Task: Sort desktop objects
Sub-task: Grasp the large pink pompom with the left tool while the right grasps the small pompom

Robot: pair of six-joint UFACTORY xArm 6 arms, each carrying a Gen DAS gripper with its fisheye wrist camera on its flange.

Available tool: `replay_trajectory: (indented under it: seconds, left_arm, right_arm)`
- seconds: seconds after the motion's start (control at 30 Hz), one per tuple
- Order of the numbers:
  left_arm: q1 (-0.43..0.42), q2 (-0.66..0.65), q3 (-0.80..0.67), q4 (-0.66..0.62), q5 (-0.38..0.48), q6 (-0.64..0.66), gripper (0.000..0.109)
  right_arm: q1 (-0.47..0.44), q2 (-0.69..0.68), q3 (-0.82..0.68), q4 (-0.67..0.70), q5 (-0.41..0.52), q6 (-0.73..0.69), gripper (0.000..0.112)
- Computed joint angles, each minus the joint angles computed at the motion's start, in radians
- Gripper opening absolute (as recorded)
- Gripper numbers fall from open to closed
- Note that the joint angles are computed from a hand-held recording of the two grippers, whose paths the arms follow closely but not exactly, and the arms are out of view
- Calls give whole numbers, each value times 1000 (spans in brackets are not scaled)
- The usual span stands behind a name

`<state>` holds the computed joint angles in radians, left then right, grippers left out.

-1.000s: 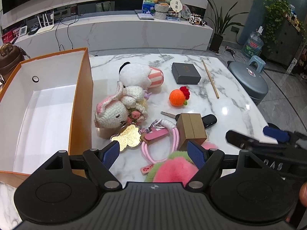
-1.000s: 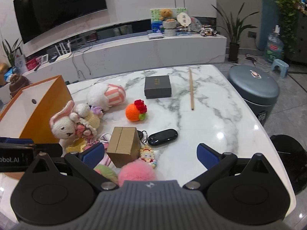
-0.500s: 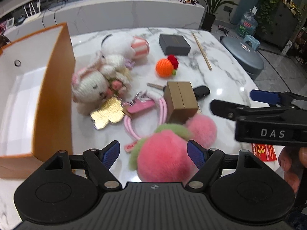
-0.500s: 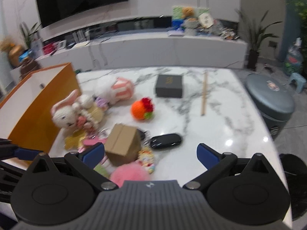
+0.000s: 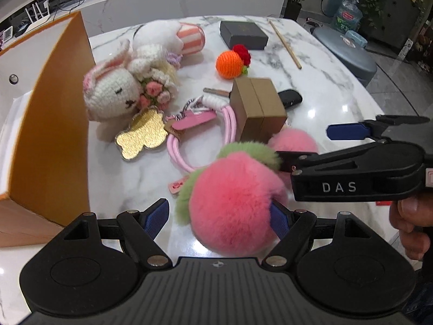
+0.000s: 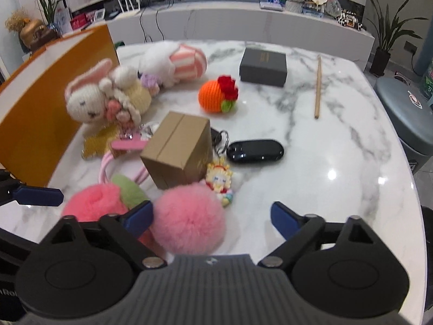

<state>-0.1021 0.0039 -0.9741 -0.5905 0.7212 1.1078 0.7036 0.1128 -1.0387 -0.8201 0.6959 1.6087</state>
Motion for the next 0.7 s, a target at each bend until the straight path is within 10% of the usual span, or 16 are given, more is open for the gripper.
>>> replay_trajectory:
  seconds: [0.47,0.7]
  left_arm:
    - [-10,34,9,-111,-35,122,90]
    - [-57,-12,107,-267,-188,381,69]
  right_arm:
    - [-6,67,-47,43,-16,-100,55]
    - [1,68,-50,28,-7,-145,29]
